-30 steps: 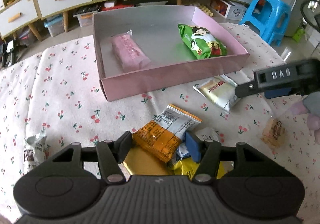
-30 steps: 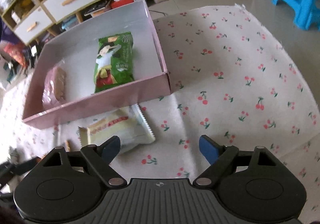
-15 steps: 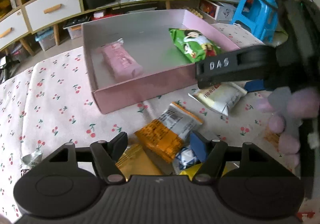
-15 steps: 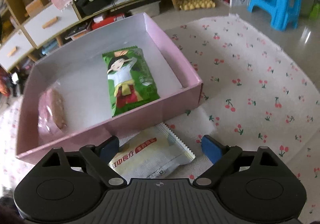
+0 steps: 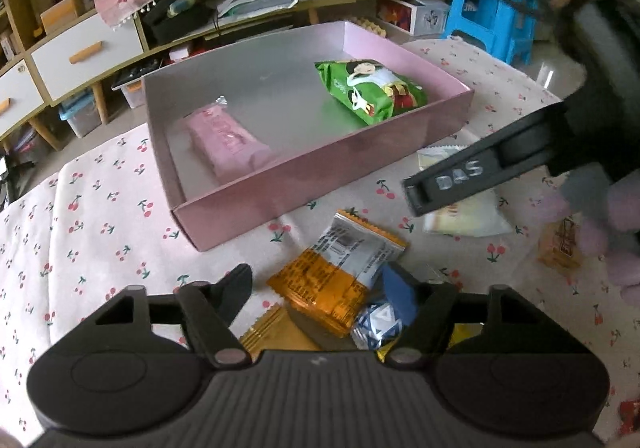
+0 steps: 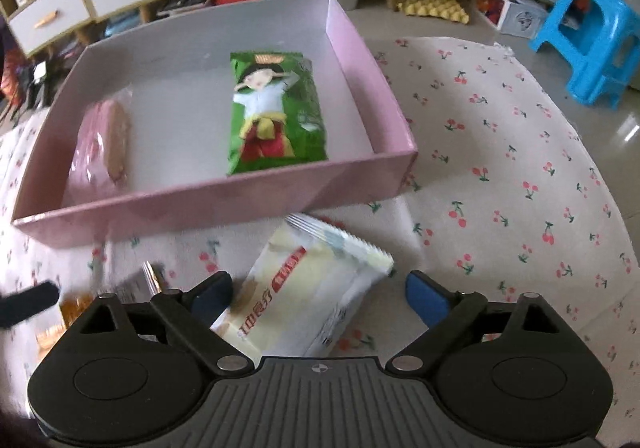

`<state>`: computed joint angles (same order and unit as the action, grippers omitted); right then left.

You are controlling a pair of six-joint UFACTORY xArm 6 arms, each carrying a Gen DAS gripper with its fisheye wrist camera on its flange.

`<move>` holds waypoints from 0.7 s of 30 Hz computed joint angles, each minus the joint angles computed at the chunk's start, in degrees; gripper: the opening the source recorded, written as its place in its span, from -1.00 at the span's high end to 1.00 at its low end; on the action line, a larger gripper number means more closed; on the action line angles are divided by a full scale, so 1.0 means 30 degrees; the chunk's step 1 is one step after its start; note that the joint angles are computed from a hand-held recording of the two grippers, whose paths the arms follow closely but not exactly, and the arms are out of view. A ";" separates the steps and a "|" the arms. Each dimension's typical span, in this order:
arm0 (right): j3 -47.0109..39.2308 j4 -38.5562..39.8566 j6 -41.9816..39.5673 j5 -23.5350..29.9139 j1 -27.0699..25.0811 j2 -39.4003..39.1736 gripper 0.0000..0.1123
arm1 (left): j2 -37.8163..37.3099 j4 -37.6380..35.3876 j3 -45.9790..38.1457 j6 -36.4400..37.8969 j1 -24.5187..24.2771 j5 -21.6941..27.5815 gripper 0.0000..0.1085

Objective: Organize snacks
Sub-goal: 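Grasp the cream-white packet with the right tool while the left tool grasps the orange-white packet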

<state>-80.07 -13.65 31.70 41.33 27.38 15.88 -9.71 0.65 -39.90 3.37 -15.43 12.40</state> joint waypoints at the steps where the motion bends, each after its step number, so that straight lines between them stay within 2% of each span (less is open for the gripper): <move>1: 0.0204 0.0361 -0.0368 -0.0121 -0.0151 -0.0153 -0.66 | 0.0130 0.0800 -0.0091 -0.0737 0.0001 0.0024 -0.18; 4: 0.1025 0.2102 -0.1746 -0.0939 -0.0610 -0.0763 -0.64 | 0.0346 0.2618 -0.0194 -0.2381 -0.0003 -0.0034 -0.12; 7: 0.1416 0.3967 -0.2852 -0.1058 -0.0949 -0.1265 -0.64 | 0.0441 0.3434 -0.0353 -0.3321 -0.0031 0.0031 -0.07; 9: 0.1550 0.5368 -0.3401 -0.0980 -0.1197 -0.1486 -0.64 | 0.0514 0.4114 -0.0496 -0.4329 -0.0028 0.0125 0.04; 14: 0.1616 0.8383 -0.3955 -0.0937 -0.1495 -0.1531 -0.64 | 0.0435 0.6062 -0.0750 -0.6867 -0.0084 0.0771 0.07; 16: 0.1650 0.7631 -0.3430 -0.1316 -0.1223 -0.1444 -0.62 | 0.0396 0.6147 -0.0828 -0.7119 -0.0176 0.1052 0.07; 18: 0.1657 0.5755 -0.2380 -0.1491 -0.0798 -0.1353 -0.59 | 0.0279 0.5656 -0.0792 -0.6803 -0.0220 0.1176 0.07; 21: 0.1474 0.2445 -0.0877 -0.1085 -0.0246 -0.1243 -0.30 | 0.0164 0.4636 -0.0738 -0.6071 -0.0239 0.1255 0.08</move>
